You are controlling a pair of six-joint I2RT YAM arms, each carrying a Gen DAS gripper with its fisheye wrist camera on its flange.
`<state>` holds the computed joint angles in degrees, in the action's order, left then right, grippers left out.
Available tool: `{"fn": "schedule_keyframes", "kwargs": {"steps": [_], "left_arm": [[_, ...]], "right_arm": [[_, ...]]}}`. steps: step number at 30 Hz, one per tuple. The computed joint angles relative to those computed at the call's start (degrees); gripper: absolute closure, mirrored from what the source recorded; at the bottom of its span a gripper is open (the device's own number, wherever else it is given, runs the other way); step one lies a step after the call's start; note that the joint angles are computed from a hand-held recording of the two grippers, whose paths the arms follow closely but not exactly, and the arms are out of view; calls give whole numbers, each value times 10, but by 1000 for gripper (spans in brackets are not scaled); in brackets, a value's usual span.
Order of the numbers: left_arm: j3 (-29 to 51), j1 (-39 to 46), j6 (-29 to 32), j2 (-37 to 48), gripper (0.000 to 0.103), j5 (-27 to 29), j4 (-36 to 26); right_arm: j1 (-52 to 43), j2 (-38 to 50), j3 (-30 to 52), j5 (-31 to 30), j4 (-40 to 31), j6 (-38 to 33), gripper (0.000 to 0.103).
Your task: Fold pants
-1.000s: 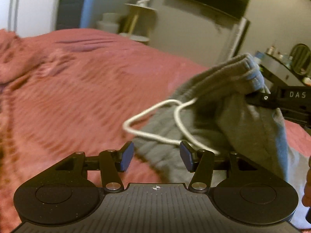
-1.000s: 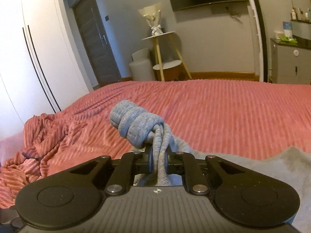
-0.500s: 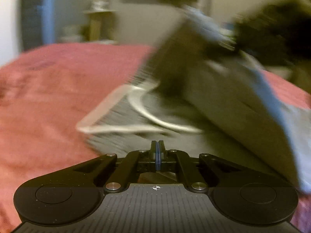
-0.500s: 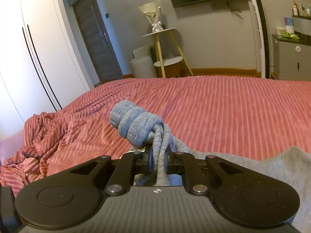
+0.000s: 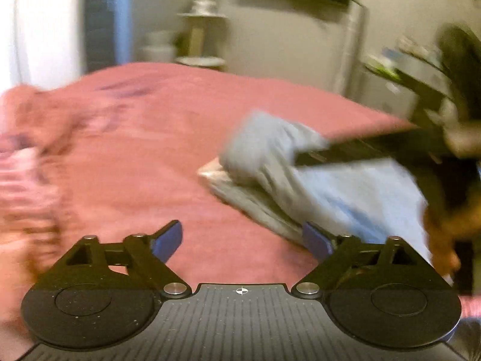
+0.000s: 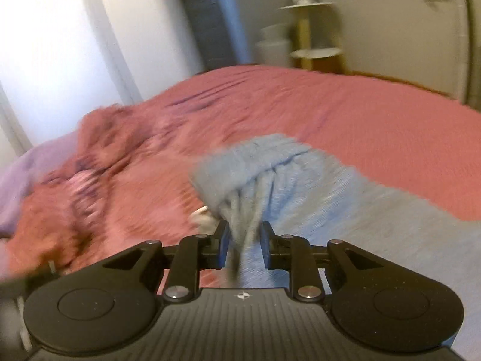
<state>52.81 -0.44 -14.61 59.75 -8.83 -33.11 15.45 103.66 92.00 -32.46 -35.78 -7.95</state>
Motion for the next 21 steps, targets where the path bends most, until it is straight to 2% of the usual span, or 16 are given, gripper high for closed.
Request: {"fn": "schedule_keyframes", "kwargs": {"steps": [1,2,3,4,6,8,11,15,16,17,18,19,20,21], "left_arm": [[7,13,-16,-15,8,-19,-21],[11,28,-32,-27,8,-37,-32],[10,43,-46,-40,7,-51,-31],[6,55,-59,-55,7,-54,-28],[19,69,-86,-40,7,-35,-25],[32,67,-96,-16,7,14,-9],[52,15,-120,48,7,34,31],[72,-49,-148,160,7,88,104],[90,-61,-155,204,7,90,106],[126,-74,-163,248,12,65,69],[190,-101,-181,311,15,0,-12],[227,-119,-197,349,12,-41,-63],[234,-133,-216,359,12,-62,-70],[214,-147,-243,343,12,-82,-50]], "right_arm": [[-9,-14,-13,-24,0,0,74],[-21,-27,-24,-44,2,4,62],[-42,-50,-45,-65,10,9,56],[-63,-71,-63,-76,18,9,44],[-127,-115,-95,-99,19,-10,40],[-201,-146,-107,-110,-2,-34,25],[-348,-173,-109,-127,-41,-69,17],[-564,-143,-63,-125,-98,-103,17],[-609,-128,-49,-120,-103,-105,17],[-658,-110,-30,-110,-104,-102,17],[-699,-92,-12,-105,-103,-96,17],[-741,-71,7,-102,-96,-85,17],[-783,-48,28,-96,-84,-63,17],[-820,-22,52,-95,-78,-40,17]]}}
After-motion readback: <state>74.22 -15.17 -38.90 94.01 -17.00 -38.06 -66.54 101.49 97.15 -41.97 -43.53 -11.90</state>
